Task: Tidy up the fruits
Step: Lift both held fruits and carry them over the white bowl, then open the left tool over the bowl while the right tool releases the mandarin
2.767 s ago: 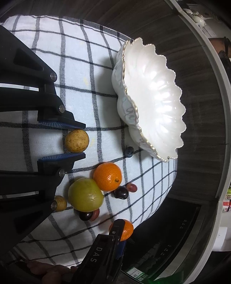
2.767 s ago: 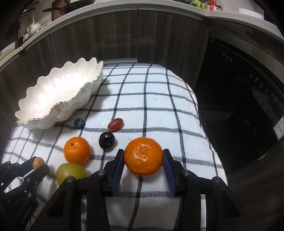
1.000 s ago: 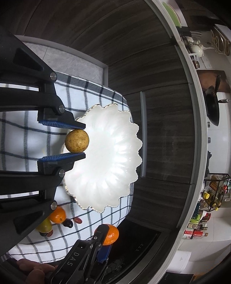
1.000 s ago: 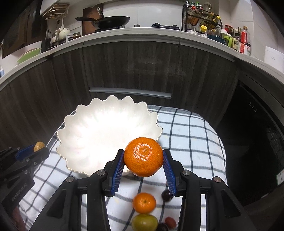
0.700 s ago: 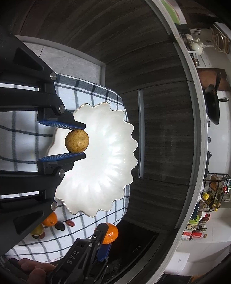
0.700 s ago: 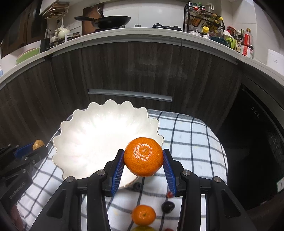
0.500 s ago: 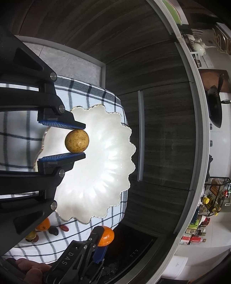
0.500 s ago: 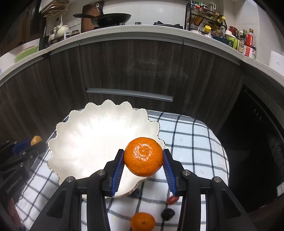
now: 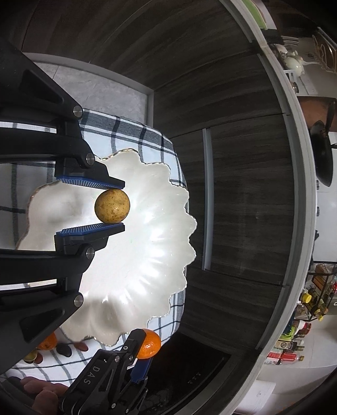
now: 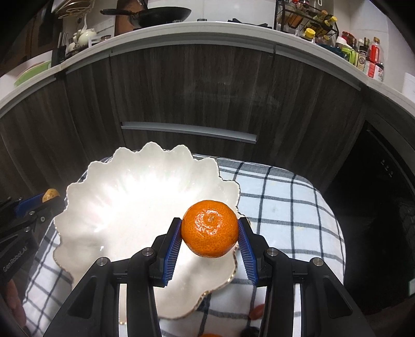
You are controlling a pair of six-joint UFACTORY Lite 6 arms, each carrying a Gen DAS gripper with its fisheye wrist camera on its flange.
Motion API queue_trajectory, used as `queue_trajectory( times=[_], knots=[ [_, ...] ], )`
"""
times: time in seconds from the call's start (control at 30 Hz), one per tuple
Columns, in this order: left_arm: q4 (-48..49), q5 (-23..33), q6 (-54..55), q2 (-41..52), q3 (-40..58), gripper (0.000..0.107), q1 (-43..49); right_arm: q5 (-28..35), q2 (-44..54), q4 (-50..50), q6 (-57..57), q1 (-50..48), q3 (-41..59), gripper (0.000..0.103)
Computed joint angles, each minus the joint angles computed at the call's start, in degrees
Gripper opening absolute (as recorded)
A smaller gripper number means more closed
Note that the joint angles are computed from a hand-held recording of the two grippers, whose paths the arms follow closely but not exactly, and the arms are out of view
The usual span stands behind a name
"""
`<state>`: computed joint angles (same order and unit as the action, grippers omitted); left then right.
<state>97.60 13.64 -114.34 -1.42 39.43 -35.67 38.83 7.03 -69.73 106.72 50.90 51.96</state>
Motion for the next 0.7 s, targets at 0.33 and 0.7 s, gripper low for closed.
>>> queue_trajectory(
  times=[0.33,0.7],
  knots=[
    [5.9,-2.3,-4.5,7.2,4.6,0.026,1.9,-7.3,5.5,-1.1,0.1,-5.5,2.3,0.044],
    [4.7,-4.7,-2.8,11.7,7.2,0.026,3.5,-9.6,9.6,2.4,-4.9,-6.6,5.6,0.044]
  ],
)
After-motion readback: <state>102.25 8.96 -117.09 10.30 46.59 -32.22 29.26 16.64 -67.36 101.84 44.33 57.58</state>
